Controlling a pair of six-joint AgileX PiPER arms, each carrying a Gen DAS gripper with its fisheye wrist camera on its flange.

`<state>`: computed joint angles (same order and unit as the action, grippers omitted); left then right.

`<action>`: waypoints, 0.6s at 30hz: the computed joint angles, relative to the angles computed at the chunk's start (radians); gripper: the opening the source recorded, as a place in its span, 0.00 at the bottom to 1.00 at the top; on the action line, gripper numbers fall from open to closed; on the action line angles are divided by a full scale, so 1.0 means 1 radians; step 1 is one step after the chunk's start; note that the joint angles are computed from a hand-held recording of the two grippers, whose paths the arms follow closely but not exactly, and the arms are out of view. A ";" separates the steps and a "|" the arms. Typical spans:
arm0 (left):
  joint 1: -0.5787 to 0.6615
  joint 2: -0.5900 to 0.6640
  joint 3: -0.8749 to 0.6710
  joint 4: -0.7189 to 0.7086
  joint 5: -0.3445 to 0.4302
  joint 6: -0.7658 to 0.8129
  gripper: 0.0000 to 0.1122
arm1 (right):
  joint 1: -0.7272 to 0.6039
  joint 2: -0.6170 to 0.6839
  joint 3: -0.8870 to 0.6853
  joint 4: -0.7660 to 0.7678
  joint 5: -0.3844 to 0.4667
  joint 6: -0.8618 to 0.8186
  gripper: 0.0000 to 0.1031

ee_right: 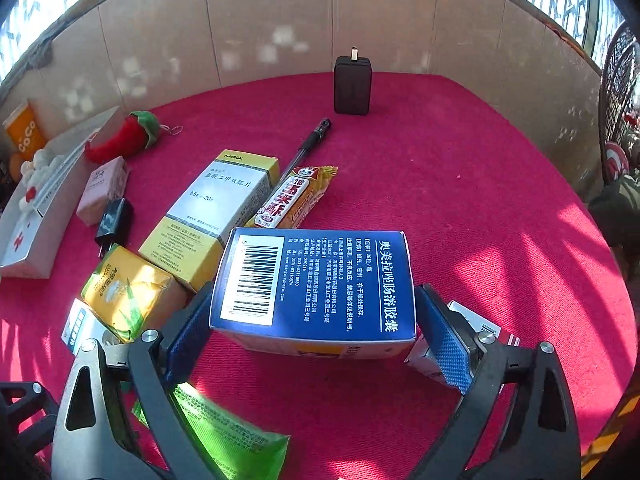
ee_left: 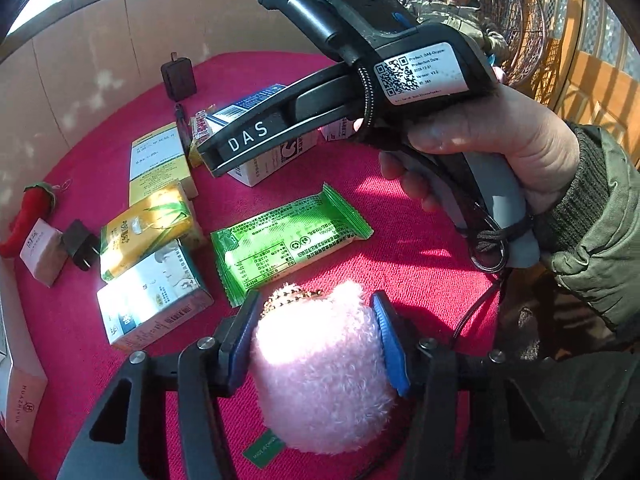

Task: Organize objects
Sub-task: 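Grasp the pink plush ball with the left tool while the right tool grasps the blue medicine box, then lift and carry the pink plush and the blue box toward the white tray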

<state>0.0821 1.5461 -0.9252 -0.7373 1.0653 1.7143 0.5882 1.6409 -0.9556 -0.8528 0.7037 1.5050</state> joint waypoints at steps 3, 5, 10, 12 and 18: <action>-0.018 0.044 -0.033 0.039 0.013 -0.062 0.48 | 0.000 0.002 0.002 -0.001 -0.001 -0.007 0.79; -0.015 0.039 -0.027 0.036 0.008 -0.064 0.47 | 0.000 -0.004 0.012 -0.016 -0.012 0.009 0.78; 0.021 -0.005 0.005 0.003 -0.003 -0.045 0.43 | 0.023 -0.053 0.060 -0.083 -0.009 0.147 0.78; 0.047 -0.019 0.008 -0.027 -0.002 -0.028 0.43 | 0.044 -0.092 0.083 -0.124 0.011 0.216 0.78; 0.143 -0.060 -0.022 -0.145 0.001 -0.018 0.43 | 0.171 -0.206 0.092 -0.258 0.185 0.373 0.78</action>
<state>0.2251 1.4859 -0.9470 -0.8826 1.0661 1.6968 0.7594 1.4348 -0.8637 -1.1104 0.8888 1.8780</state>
